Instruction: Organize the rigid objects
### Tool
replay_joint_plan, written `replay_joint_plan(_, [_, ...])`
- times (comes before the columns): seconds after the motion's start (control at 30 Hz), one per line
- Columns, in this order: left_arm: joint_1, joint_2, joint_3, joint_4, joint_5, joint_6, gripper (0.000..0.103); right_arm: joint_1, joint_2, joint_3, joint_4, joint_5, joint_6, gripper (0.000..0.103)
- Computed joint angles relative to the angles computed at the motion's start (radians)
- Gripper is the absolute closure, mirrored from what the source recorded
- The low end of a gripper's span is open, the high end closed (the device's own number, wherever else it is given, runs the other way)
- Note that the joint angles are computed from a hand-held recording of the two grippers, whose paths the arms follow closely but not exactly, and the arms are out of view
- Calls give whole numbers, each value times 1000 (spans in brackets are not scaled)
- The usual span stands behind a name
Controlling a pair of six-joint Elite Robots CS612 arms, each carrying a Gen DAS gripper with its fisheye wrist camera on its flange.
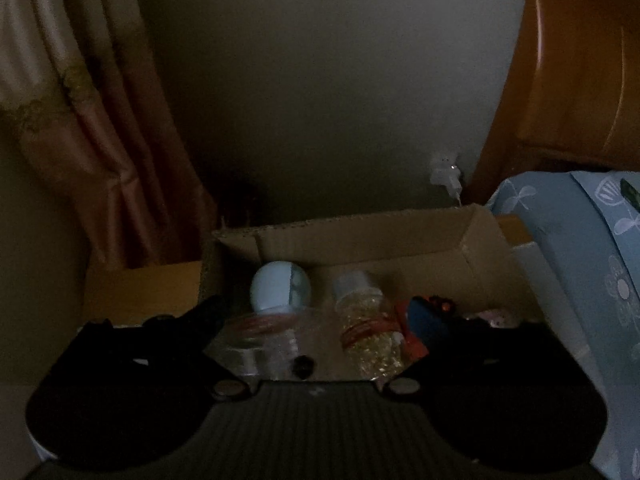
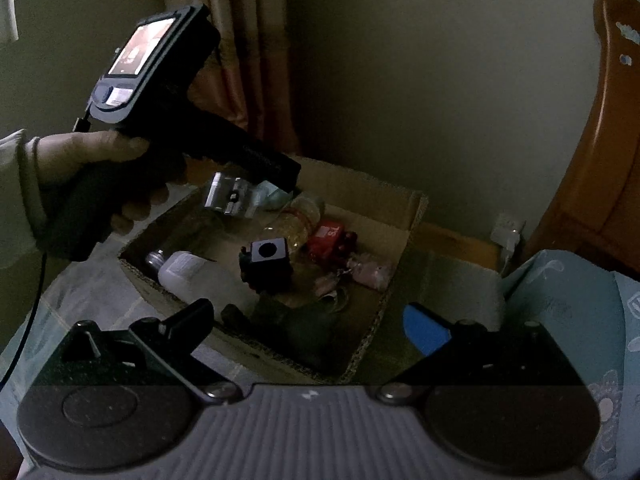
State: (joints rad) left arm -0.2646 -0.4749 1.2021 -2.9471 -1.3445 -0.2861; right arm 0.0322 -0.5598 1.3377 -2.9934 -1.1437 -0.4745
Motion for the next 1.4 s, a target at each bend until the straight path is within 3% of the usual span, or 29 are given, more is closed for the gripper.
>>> replay_joint_plan(0.23, [-5,-30,60,-54,-12,-19,5,2,-17,24,-13,4,11,0])
replay_joint_plan(0.47, [-30,-93,186,-181,21,25,5,4,-53,78,-56,-20,36,0])
replay_joint_plan(0.63, [-46,-143,291,-263,13,5,4,7,-86,134,-91,-55,55,0])
replay_joint_plan(0.8, [-78,-184,403,-379,93,17,3,12,-111,181,-110,-108,100,0])
replay_joint_plan(0.97, [-136,-203,508,-494,258,24,2,23,-121,231,-162,-197,202,0])
replay_joint_plan(1.1, [-168,-209,577,-530,310,-55,2,34,-121,282,-212,-269,278,0])
replay_joint_plan(1.2, [-188,-224,624,-505,331,-136,2,44,-121,324,-267,-324,322,0])
replay_joint_plan(1.4, [-223,-263,696,-454,366,-235,2,44,-144,402,-341,-341,393,0])
